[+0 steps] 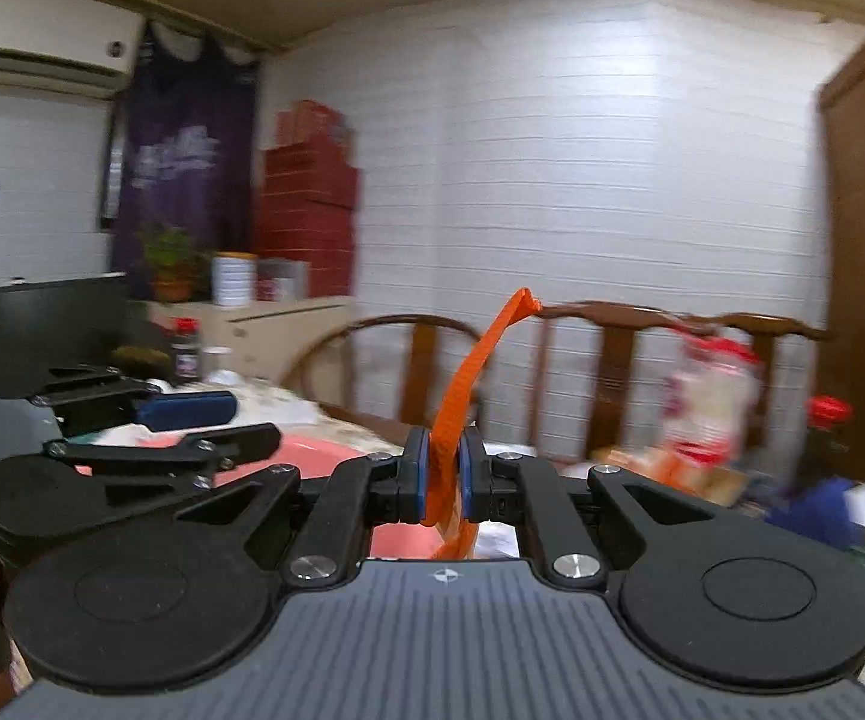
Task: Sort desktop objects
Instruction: 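Carry the strap and box over the basin while the right gripper drops the strap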
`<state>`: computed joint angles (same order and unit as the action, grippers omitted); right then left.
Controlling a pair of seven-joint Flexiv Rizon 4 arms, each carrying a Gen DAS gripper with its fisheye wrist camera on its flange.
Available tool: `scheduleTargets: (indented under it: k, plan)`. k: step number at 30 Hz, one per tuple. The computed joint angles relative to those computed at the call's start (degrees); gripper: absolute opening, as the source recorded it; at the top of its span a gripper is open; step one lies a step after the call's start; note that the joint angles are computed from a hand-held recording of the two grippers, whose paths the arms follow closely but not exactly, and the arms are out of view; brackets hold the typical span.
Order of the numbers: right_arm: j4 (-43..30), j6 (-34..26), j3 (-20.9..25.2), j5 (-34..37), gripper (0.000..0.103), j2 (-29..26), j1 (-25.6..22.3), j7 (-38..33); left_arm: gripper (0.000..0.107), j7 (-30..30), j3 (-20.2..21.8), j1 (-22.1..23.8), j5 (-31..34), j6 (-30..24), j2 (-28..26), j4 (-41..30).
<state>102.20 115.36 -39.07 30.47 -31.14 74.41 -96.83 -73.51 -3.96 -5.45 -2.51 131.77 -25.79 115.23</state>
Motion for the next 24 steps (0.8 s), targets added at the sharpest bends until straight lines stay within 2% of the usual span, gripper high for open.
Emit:
scheduleTargets:
  k: [6,11,16,18,19,21,22,24]
  plan:
    - [-12.60,-8.61,15.31,-12.82,0.012,-4.44,-13.78,6.98,0.031,0.58,1.95,1.84,-3.59,-3.44,-0.47,-0.60]
    - [-21.81,-17.08,16.47,-19.45,0.012,-10.66,-16.46,12.48,0.034,1.01,2.72,3.23,-5.01,-6.12,-1.84,-1.60]
    - [-24.81,-22.28,16.83,-23.61,0.014,-12.76,-17.79,17.37,0.036,0.43,1.62,5.82,-2.86,-7.64,-2.27,-1.81]
    - [-26.55,-25.03,18.08,-25.12,0.016,-13.72,-19.04,19.25,0.054,-0.27,0.94,6.91,-1.66,-8.03,-2.17,-1.88]
    - [-27.09,-26.67,18.60,-25.88,0.032,-13.92,-19.57,20.17,0.060,0.05,1.70,6.18,-2.24,-7.40,-2.31,-1.77]
    - [-27.10,-29.97,19.26,-26.95,0.057,-13.55,-20.17,22.64,0.068,2.01,4.41,2.80,-6.11,-5.72,-2.80,-1.52]
    - [-25.42,-28.39,17.98,-27.27,0.063,-13.25,-19.35,24.10,0.074,1.97,4.26,2.86,-6.41,-5.29,-2.76,-1.34]
    - [-22.56,-24.81,16.98,-27.88,0.070,-12.45,-18.62,25.62,0.078,1.03,3.49,3.78,-6.05,-4.48,-2.38,-0.62]
